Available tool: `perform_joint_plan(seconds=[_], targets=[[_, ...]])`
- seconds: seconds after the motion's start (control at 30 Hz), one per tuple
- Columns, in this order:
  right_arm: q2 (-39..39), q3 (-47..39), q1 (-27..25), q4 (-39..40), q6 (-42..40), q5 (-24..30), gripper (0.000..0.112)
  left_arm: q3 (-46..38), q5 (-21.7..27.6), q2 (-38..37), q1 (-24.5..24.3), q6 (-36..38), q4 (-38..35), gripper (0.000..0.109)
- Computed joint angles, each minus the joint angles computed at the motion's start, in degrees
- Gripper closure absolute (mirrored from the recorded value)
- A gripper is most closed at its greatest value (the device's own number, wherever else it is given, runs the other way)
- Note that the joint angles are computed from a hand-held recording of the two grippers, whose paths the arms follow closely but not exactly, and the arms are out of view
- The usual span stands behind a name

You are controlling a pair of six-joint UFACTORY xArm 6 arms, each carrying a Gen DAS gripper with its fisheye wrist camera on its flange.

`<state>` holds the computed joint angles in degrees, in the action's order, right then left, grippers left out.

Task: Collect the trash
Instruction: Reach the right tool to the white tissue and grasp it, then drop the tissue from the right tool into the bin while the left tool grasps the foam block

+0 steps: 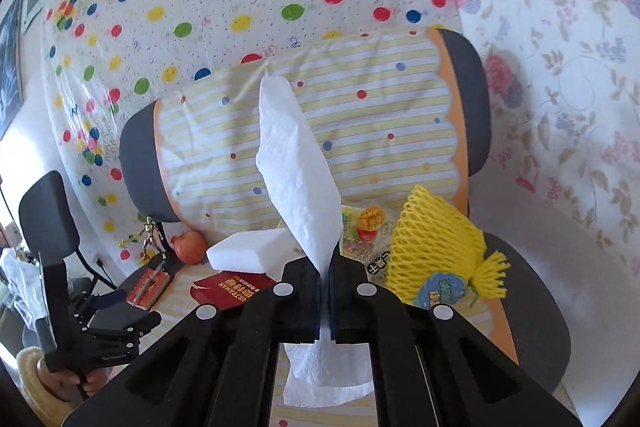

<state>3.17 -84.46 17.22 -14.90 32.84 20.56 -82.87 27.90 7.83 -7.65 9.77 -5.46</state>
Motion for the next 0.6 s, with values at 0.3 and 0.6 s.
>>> perform_joint_plan(seconds=[0.3,0.6], targets=[[-4.5,11.5,0.5,-17.1,19.9,0.8,0.109,-12.1,4.7,6.7,-3.8,3.6,-3.7,0.032],[-4.2,14.4,-1.5,-15.6,20.4,-2.8,0.109,-35.8,12.4,22.6,-8.9,-5.1,4.8,0.027]])
